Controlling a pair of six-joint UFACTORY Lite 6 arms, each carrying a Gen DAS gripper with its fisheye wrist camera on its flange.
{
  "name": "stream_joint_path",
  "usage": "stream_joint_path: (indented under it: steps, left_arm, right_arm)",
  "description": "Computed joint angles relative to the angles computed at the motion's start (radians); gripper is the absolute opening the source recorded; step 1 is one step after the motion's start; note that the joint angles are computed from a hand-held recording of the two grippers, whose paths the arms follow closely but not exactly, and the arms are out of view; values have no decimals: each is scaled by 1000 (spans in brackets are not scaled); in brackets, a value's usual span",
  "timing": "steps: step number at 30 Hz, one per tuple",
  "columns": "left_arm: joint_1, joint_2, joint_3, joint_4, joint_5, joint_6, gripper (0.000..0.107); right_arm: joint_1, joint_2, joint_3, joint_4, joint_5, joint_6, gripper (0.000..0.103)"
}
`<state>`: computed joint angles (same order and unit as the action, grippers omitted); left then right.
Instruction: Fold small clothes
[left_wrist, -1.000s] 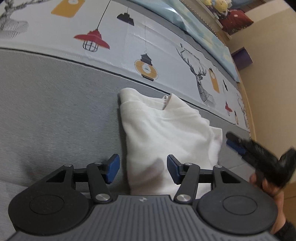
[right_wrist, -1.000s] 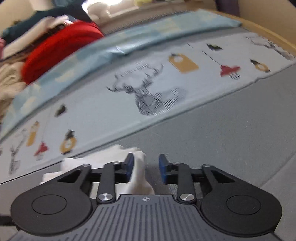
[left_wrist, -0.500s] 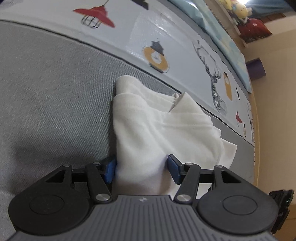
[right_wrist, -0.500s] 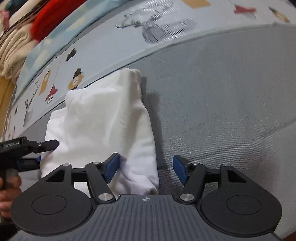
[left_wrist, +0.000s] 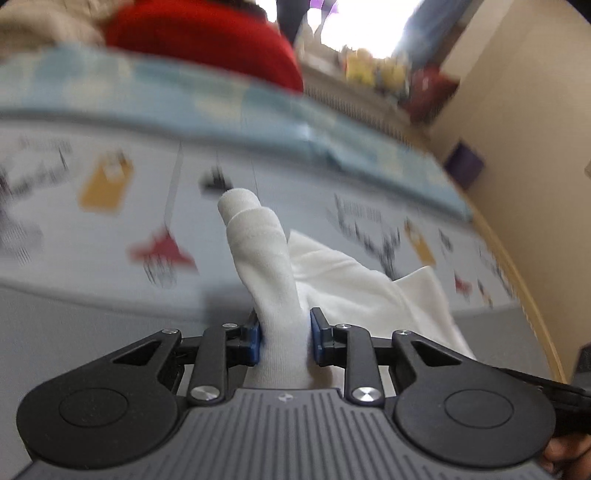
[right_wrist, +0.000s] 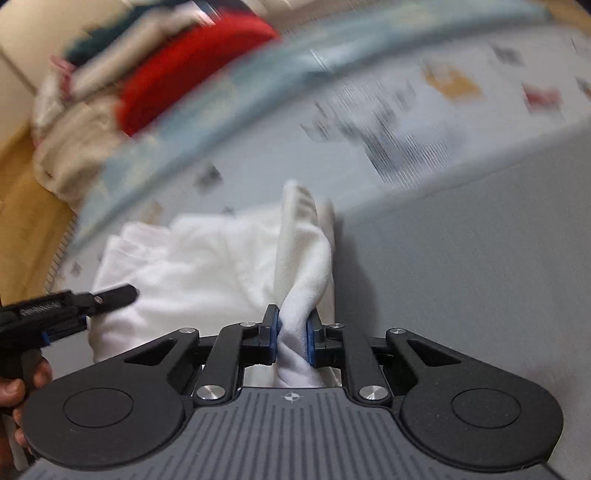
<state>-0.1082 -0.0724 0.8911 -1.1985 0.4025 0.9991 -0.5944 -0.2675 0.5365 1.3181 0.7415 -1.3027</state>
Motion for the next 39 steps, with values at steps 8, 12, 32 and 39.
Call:
stream_joint_path:
  steps: [8,12,32,39]
  left_arm:
    - [179,67,55,273,90,-324,78]
    - [209,157,88,407,214,-457,78]
    - [170,221,46,433,201,-381,62]
    - [206,160,-10,423,231,-231,29]
  right_arm:
    - [151,-17,3,68,-161,60,40]
    - [164,26,32,-22,-113,107,52]
    - [155,-30,-21,-344,-71,380,46]
    - [289,52,16,-424,-131,431,29]
